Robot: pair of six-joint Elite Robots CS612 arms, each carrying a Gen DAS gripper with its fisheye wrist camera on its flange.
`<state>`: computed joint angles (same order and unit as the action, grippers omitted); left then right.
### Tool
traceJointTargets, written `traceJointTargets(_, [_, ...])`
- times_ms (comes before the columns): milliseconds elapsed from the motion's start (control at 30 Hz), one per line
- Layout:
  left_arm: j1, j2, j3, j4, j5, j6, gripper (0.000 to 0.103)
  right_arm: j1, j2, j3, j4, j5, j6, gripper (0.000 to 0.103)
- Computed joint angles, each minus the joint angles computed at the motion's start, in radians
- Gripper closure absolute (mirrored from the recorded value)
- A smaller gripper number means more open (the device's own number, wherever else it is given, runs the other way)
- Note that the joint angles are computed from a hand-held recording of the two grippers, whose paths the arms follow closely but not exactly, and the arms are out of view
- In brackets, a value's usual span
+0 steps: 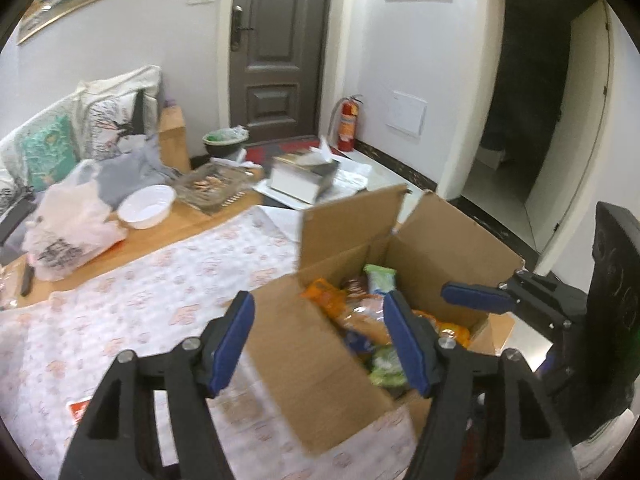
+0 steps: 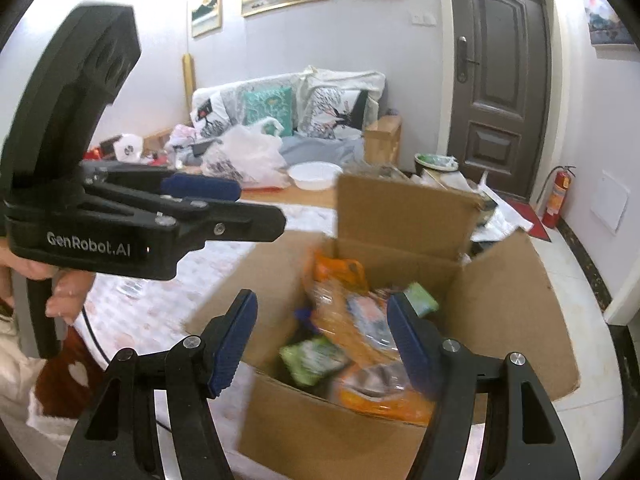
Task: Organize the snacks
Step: 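Move both grippers back over the table to the remaining packets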
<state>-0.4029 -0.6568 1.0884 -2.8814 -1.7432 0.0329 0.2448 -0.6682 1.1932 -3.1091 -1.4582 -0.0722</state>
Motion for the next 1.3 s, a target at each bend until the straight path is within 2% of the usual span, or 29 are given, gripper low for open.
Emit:
traceJointTargets(133, [0.026, -0.041, 0.077, -0.062, 0.033, -0.018, 0.038, 0.019, 0.007, -0.023, -0.008, 0.054, 0.029, 0.038])
traceJointTargets(267, [0.062, -0.074, 0.151, -0.118, 0.057, -0.054, 0.038, 0.053, 0.032, -0.076, 0.031, 0.084, 0.021, 0.038])
traceJointTargets(400, [0.100, -0.086, 0.199, -0.147, 0.075, -0.079, 0.038, 0.088, 0.073, -0.152, 0.113, 0.100, -0.003, 0.038])
traceJointTargets(600, [0.153, -0.069, 0.237, -0.165, 0.096, -0.140, 0.038, 0.134, 0.172, -0.330, 0.287, 0.086, 0.013, 0.038])
traceJointTargets(733, [0.177, -0.035, 0.223, -0.143, 0.100, -0.171, 0.038, 0.154, 0.244, -0.443, 0.387, 0.019, 0.044, 0.038])
traceJointTargets(933, [0.193, 0.025, 0.172, -0.082, 0.108, -0.197, 0.038, 0.165, 0.352, -0.605, 0.512, -0.158, 0.154, 0.038])
traceJointTargets(1033, [0.196, 0.041, 0.156, -0.039, 0.123, -0.231, 0.038, 0.171, 0.400, -0.685, 0.554, -0.270, 0.159, 0.038])
traceJointTargets(1167, [0.195, 0.049, 0.149, -0.032, 0.143, -0.246, 0.036, 0.171, 0.470, -0.821, 0.662, -0.370, 0.177, 0.038])
traceJointTargets(1233, [0.193, 0.052, 0.143, -0.022, 0.142, -0.252, 0.034, 0.166, 0.491, -0.870, 0.717, -0.384, 0.199, 0.038])
traceJointTargets(1300, [0.187, 0.054, 0.136, 0.001, 0.169, -0.241, 0.034, 0.157, 0.491, -0.872, 0.731, -0.365, 0.237, 0.036])
